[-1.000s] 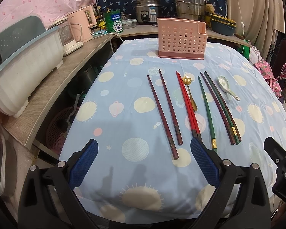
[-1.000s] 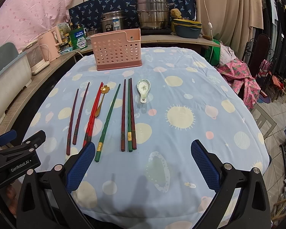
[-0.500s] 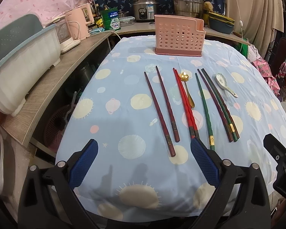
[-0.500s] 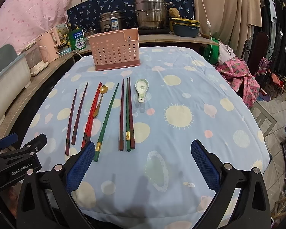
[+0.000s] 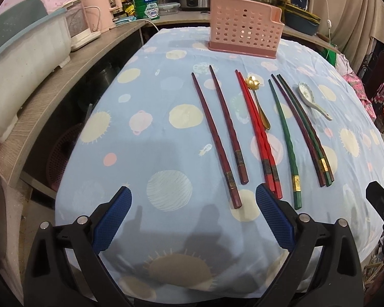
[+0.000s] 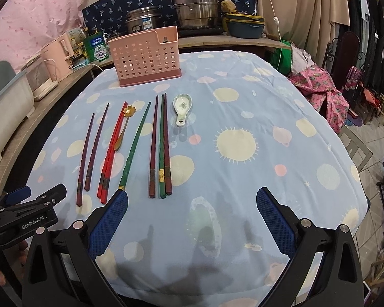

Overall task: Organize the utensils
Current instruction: 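Grasp a dark red chopstick with the left tool while the right tool grasps the white ceramic spoon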

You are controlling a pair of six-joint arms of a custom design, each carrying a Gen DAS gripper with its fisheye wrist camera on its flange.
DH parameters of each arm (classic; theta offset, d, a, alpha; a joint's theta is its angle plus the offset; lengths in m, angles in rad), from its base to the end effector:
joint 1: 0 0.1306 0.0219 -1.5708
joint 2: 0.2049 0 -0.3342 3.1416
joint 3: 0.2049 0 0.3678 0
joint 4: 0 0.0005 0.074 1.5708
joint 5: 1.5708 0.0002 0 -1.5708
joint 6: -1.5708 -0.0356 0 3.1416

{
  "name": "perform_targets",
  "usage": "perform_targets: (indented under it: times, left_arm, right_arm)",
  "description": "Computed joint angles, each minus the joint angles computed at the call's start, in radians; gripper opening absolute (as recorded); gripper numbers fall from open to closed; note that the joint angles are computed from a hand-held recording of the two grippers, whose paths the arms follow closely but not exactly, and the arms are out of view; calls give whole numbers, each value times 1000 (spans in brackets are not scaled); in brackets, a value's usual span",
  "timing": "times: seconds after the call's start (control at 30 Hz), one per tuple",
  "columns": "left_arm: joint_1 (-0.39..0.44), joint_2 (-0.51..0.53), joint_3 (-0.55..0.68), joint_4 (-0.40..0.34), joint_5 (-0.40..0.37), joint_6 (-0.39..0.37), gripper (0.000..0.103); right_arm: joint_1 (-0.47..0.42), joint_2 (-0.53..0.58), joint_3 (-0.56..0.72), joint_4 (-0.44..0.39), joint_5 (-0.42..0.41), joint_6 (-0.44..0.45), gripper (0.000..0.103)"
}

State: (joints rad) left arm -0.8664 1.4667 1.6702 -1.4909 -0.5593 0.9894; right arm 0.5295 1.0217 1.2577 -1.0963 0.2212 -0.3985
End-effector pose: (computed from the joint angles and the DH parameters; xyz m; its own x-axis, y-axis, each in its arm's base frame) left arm 0.3020 -0.3269 0.4374 -0.8009 -0.1514 -0.5793 -0.2176 0.9749 0.0461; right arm 0.2955 0.1633 0.4486 -0.7463 0.0019 -0.6656 -0.0865 0.9912 0.0998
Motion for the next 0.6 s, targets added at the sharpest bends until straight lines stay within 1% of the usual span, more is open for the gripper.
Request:
perform_targets:
  times: [0.07, 0.13, 0.27, 0.3, 0.37, 0.47, 0.6]
  left_arm:
    - [5, 13, 0, 9, 6, -16, 92]
    - [12, 19, -9, 24, 25, -33, 87]
    - [26, 19, -34, 48, 64, -43, 77]
    - [31, 17, -41, 56, 74, -46, 72]
    - [38, 13, -53, 72, 88, -50, 70]
    - [41, 10, -59, 82, 83, -60, 64]
    - [53, -2, -73, 98, 83, -70, 53]
  right_arm:
    - [-6, 6, -1, 0, -7, 0, 96]
    - [-8, 11, -1, 1, -9, -1, 96]
    - [-17, 23, -1, 5, -16, -3, 96]
    - [-20, 27, 0, 7, -18, -4, 96]
    - [-25, 37, 1, 11, -24, -3, 96]
    - [-31, 53, 7, 26, -30, 1, 96]
    - [-51, 84, 25, 60, -46, 11, 95]
